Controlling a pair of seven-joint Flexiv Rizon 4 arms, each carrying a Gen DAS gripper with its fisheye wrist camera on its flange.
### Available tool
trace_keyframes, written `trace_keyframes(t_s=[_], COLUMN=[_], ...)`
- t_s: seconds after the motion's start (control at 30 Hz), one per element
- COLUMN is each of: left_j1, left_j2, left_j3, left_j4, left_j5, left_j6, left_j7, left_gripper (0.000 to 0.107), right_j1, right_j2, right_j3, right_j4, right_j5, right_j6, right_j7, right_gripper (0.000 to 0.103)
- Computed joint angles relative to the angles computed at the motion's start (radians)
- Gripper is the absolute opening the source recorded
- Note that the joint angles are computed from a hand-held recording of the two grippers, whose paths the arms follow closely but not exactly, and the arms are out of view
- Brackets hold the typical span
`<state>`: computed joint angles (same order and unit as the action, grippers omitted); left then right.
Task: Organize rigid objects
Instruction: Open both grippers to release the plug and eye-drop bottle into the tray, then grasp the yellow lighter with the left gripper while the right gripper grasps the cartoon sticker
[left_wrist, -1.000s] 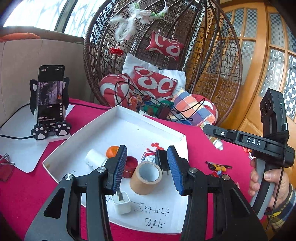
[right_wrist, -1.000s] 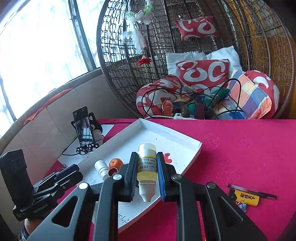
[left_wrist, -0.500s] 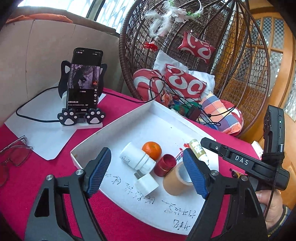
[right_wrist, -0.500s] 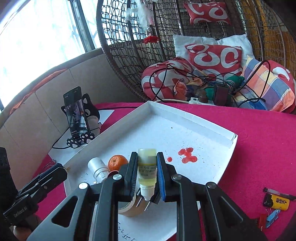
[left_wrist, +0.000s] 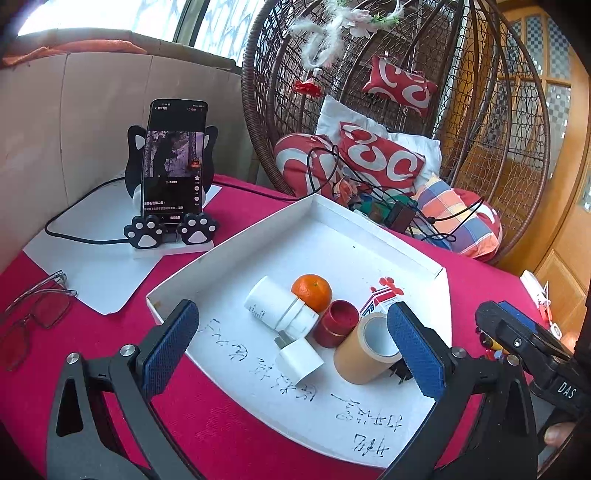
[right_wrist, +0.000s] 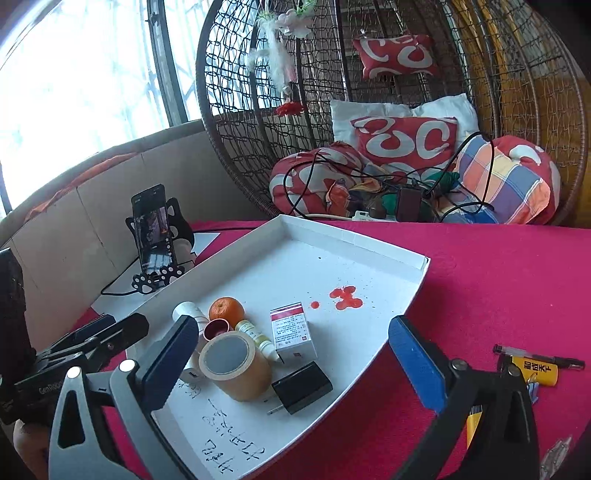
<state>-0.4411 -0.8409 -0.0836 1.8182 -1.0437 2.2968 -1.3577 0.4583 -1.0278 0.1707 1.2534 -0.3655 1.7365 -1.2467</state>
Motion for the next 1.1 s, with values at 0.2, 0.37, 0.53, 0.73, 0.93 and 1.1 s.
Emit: trace_keyframes(t_s=[0.2,0.37,0.53,0.73,0.93,1.1], left_j1=[0.055,0.011,0.019,0.001,-0.012,0.001], left_j2=[0.003,0.000,-0.008,-0.022,-0.032,-0.044], left_j3=[-0.029,0.008,-0.001,0.007,0.013,-0.002], left_j4=[0.046,0.023,0.004,-0.032,-0.067,-0.102], left_j5=[0.219,0.263,0.335,0.360,0.404,0.480], left_j6=[0.060,0.063,0.044,-0.023,-0.096,-0.172], left_j7=[-0.167,-0.134,-0.118,-0.086,-0.058,-0.072], left_gripper=[0.103,0.103,0.103,0.103,0.103,0.103], right_j1=[0.079,0.102,0.070,0.087,0.107,0.138], right_j2=[0.060,0.105,0.153,0.188,0.200,0.197], right_j3=[-0.152,-0.199,-0.188,-0.249,-0.337,-0.418], right_j4=[0.126,0.223,0.290,0.322,0.320,0.360], right_j5=[0.109,0.227,0.306,0.534,0.766,0.792], right_j6=[0.197,0.422,0.559,0.590,0.445,0.331], right_j7=[0.025,-0.025,-0.069,-0.164,-0.210,-0.186], right_gripper=[0.103,0.103,0.103,0.103,0.103,0.103])
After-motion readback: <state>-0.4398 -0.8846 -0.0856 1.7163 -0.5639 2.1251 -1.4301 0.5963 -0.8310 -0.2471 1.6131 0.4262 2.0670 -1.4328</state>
